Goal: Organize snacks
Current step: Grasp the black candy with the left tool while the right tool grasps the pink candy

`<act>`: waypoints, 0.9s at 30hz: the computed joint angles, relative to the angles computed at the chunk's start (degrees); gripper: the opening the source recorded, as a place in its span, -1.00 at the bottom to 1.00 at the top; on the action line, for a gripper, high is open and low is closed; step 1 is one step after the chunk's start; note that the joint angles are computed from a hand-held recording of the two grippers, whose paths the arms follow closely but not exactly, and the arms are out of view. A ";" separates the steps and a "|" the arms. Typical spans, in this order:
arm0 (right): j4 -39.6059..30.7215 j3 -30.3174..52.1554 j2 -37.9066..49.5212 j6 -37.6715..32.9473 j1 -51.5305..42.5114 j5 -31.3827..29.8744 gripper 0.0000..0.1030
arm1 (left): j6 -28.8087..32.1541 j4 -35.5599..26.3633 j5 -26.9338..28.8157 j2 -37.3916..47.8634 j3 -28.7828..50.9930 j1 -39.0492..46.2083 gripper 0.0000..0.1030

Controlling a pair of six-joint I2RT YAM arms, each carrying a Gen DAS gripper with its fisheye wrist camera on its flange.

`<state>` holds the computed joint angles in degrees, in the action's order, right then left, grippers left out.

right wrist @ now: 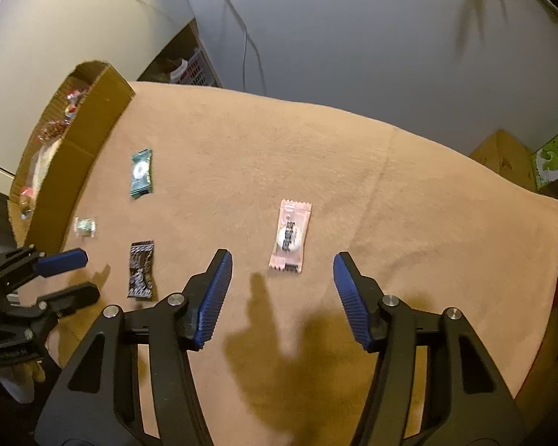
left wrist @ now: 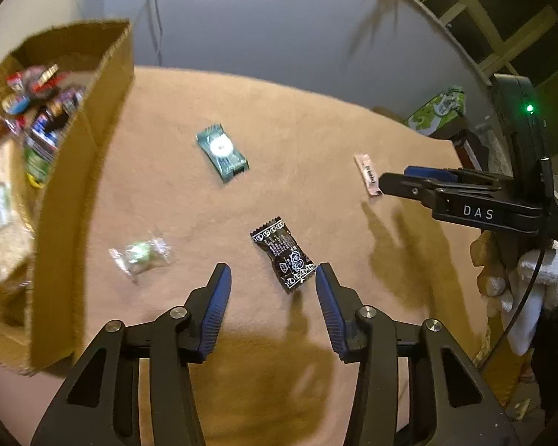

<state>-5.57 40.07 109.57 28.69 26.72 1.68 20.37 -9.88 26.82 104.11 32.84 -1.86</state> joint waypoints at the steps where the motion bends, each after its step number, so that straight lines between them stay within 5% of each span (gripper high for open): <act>1: -0.18 0.90 1.15 -0.31 -0.20 -0.08 0.14 | -0.82 0.29 -0.50 0.81 0.33 -0.50 -0.13; 12: -0.17 5.67 8.25 -1.92 -1.51 -1.09 -0.03 | -5.65 5.89 -5.38 3.78 -0.27 -8.12 -0.24; 16: -0.86 6.48 9.06 -2.14 -1.57 -0.55 -0.15 | -5.88 8.77 -8.63 3.03 -1.55 -10.82 -0.47; 21: -2.78 8.01 9.89 -3.06 -1.29 0.76 -0.60 | -3.72 10.90 -9.75 3.21 -2.47 -10.72 -0.58; 27: -3.44 9.30 10.61 -3.67 -0.96 0.95 -0.62 | -2.57 11.17 -9.30 3.58 -2.22 -9.86 -0.59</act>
<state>-9.01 49.37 120.18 25.02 25.76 2.63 17.80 1.29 17.53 107.69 30.63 -11.72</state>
